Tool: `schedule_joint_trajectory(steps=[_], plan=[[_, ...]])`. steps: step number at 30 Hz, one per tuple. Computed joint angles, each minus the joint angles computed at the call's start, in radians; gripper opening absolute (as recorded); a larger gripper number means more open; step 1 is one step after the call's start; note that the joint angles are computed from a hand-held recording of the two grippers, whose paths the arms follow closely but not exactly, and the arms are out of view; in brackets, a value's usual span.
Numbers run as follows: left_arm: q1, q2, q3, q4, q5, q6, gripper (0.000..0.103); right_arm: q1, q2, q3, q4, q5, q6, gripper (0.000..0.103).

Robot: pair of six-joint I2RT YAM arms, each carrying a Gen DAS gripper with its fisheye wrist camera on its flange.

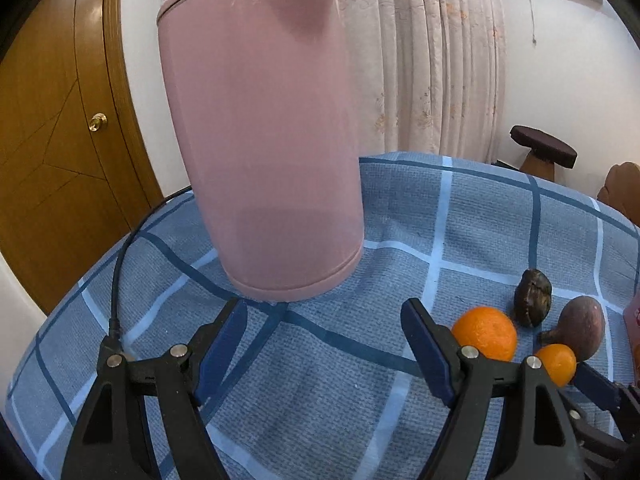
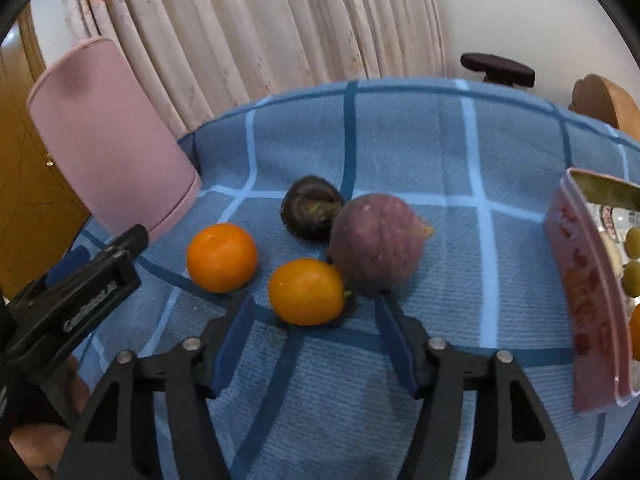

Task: Organize fruits
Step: 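Grasp an orange with the right tool while the left tool grasps another orange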

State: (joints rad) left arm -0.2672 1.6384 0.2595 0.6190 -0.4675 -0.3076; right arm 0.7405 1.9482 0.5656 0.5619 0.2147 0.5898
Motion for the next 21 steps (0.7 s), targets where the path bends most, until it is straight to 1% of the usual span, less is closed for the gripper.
schedule_joint_trajectory(steps=[1, 3, 7, 9, 11, 13, 15, 19, 21], plan=[[0.006, 0.001, 0.000, 0.001, 0.009, -0.002, 0.080, -0.005, 0.009, 0.006, 0.004, -0.017, 0.001, 0.054], [0.017, 0.004, 0.000, 0.003, 0.025, -0.004, 0.080, -0.011, 0.019, 0.017, -0.010, -0.023, 0.009, 0.045], [0.021, -0.007, -0.008, 0.019, 0.049, 0.006, 0.080, -0.026, 0.015, -0.013, 0.034, -0.057, -0.004, 0.045], [0.027, -0.020, -0.017, 0.030, 0.093, 0.014, 0.080, -0.025, -0.006, -0.050, 0.064, -0.071, -0.016, 0.045], [0.028, -0.039, -0.027, 0.038, 0.131, 0.021, 0.080, -0.017, -0.038, -0.114, 0.126, -0.080, -0.027, 0.045], [0.029, -0.057, -0.043, 0.060, 0.185, 0.035, 0.080, 0.000, -0.070, -0.163, 0.160, -0.055, -0.030, 0.045], [0.024, -0.063, -0.051, 0.076, 0.215, 0.045, 0.080, 0.009, -0.109, -0.227, 0.207, -0.020, -0.036, 0.045], [-0.005, -0.029, -0.038, 0.093, 0.263, 0.061, 0.080, 0.003, -0.193, -0.342, 0.270, 0.074, -0.042, 0.045], [-0.026, -0.004, -0.029, 0.104, 0.267, 0.064, 0.080, -0.017, -0.222, -0.382, 0.300, 0.124, -0.044, 0.045]])
